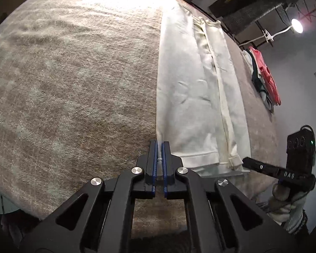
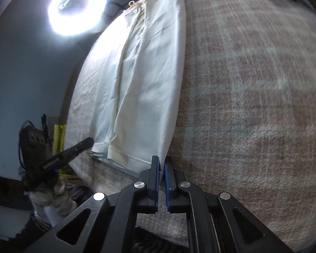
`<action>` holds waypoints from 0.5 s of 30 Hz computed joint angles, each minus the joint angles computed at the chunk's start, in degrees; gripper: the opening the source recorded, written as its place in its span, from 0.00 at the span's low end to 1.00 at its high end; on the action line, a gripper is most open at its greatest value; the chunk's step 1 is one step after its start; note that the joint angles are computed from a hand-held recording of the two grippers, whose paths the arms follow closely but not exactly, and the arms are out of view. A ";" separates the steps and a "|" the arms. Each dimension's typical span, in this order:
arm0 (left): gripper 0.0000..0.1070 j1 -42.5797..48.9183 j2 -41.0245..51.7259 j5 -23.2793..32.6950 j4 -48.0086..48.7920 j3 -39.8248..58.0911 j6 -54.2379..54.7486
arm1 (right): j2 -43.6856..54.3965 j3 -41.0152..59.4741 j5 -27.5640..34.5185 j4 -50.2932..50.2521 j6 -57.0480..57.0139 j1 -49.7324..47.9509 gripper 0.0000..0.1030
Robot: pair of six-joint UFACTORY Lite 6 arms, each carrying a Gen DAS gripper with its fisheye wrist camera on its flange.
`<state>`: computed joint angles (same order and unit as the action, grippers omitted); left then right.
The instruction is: Fold small clothes
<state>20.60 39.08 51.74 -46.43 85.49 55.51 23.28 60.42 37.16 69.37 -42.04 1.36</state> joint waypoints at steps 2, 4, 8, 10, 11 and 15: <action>0.01 0.26 -0.25 1.29 0.16 0.53 -0.51 | -0.11 -0.94 3.65 2.64 -2.66 -3.19 0.02; 0.01 0.46 -0.09 3.19 0.47 2.32 -1.77 | -0.46 -1.38 6.96 5.36 -4.46 -5.43 0.02; 0.01 0.45 1.50 7.61 1.17 8.26 -3.88 | -0.79 -0.67 10.33 7.34 -5.20 -8.17 0.02; 0.01 -0.15 2.86 9.10 1.59 11.99 -5.33 | -0.07 0.75 11.46 7.19 -4.53 -9.15 0.02; 0.01 -0.31 3.63 9.84 1.71 13.70 -5.98 | 0.45 1.90 11.64 6.80 -3.90 -9.26 0.02; 0.01 -1.54 8.64 12.34 2.43 23.66 -10.04 | 3.39 8.36 11.94 3.88 -0.87 -9.94 0.02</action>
<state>19.07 47.72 64.08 -44.00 109.15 45.48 26.68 68.77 49.10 73.25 -42.90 -8.58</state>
